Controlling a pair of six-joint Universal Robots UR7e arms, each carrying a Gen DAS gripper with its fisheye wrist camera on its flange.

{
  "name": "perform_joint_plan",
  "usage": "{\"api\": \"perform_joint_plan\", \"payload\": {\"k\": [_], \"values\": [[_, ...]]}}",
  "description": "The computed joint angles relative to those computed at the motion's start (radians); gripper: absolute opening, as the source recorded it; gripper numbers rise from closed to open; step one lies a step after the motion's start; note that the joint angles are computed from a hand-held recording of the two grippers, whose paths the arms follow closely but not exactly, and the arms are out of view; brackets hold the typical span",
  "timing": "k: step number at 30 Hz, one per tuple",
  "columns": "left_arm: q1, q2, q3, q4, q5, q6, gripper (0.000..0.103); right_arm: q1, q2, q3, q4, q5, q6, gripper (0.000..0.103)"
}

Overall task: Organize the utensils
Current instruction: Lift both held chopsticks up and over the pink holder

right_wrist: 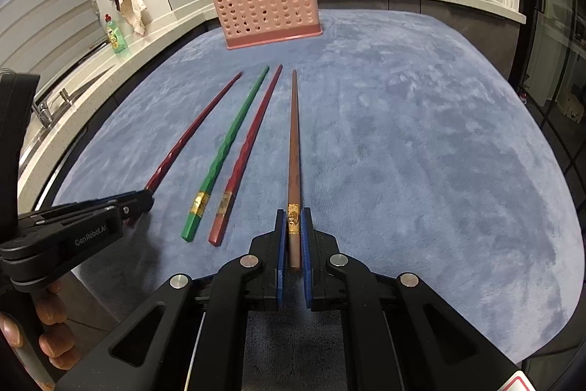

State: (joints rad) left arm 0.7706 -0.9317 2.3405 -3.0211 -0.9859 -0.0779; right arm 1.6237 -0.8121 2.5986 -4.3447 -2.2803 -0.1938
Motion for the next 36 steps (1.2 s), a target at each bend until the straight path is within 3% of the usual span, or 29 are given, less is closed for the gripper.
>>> {"api": "perform_joint_plan", "payload": {"k": [9, 19, 25, 36], "values": [[-0.016, -0.08, -0.019, 0.041, -0.024, -0.003, 0.009, 0.069, -0.132, -0.005, 0.05, -0.024, -0.018, 0.007], [-0.034, -0.131, -0.098, 0.046, -0.024, 0.039, 0.007, 0.127, -0.316, -0.083, 0.145, -0.024, -0.12, 0.007], [-0.031, -0.113, -0.191, 0.043, -0.018, 0.081, 0.007, 0.119, -0.397, -0.146, 0.221, 0.023, -0.148, 0.007], [-0.023, -0.03, -0.38, 0.041, -0.026, 0.165, 0.007, 0.09, -0.445, -0.264, 0.339, 0.091, -0.18, 0.007]]}}
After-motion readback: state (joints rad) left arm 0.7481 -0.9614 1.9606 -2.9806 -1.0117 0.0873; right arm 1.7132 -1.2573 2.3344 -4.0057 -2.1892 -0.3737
